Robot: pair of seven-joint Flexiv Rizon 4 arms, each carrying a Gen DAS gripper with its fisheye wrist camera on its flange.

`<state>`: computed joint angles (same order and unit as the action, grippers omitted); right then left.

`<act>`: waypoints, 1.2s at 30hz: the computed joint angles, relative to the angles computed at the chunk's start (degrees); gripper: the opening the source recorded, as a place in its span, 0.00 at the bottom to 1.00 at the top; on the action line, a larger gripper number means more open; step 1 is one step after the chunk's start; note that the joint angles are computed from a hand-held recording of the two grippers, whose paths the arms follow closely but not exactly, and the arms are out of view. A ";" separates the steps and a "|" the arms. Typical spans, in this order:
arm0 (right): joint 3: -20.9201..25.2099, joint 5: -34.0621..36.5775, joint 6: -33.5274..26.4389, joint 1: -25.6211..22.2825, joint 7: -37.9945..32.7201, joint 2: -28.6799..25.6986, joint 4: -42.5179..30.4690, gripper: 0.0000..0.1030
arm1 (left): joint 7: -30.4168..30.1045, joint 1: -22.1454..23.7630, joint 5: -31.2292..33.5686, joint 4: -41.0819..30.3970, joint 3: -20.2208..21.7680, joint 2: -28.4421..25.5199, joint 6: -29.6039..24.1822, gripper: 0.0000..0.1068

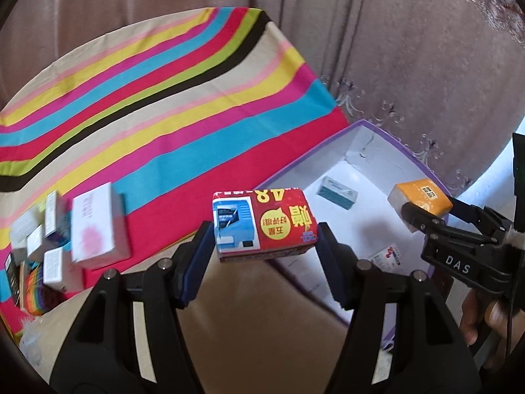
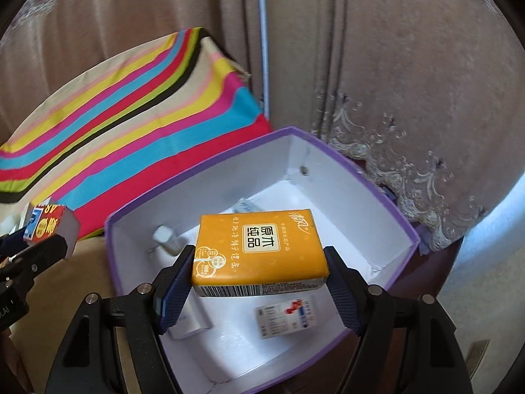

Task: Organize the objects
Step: 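Carry the red box and orange pack into the purple-rimmed box and release, then move both tools back over the cloth toward the remaining items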

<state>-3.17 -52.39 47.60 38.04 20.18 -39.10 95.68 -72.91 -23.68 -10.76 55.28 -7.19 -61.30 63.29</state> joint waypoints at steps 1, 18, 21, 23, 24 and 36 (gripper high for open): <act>-0.15 -0.08 -0.13 -0.06 0.59 0.53 0.79 0.74 | 0.26 -0.17 -0.10 -1.29 -0.15 -0.66 -0.90 0.62; 1.41 -2.08 -2.45 -2.94 4.94 4.26 6.15 0.75 | 1.95 -1.16 -5.67 -12.44 -3.26 -6.47 -8.19 0.75; 1.47 -2.80 -1.67 -2.96 5.05 4.17 5.94 0.76 | 1.74 0.21 -6.67 -7.82 -4.58 -4.25 -4.20 0.75; 1.50 -3.05 -1.51 -2.80 4.69 3.87 5.27 0.76 | 1.89 0.85 -6.92 -5.93 -4.65 -3.01 -3.66 0.76; 1.45 -3.21 -1.33 -2.71 4.62 3.75 5.00 0.77 | 2.00 1.06 -6.58 -4.13 -4.34 -1.96 -2.28 0.76; 0.29 -2.83 3.71 0.39 -4.54 -3.29 -6.54 0.77 | -0.07 5.48 -5.94 12.94 -3.00 6.78 9.47 0.76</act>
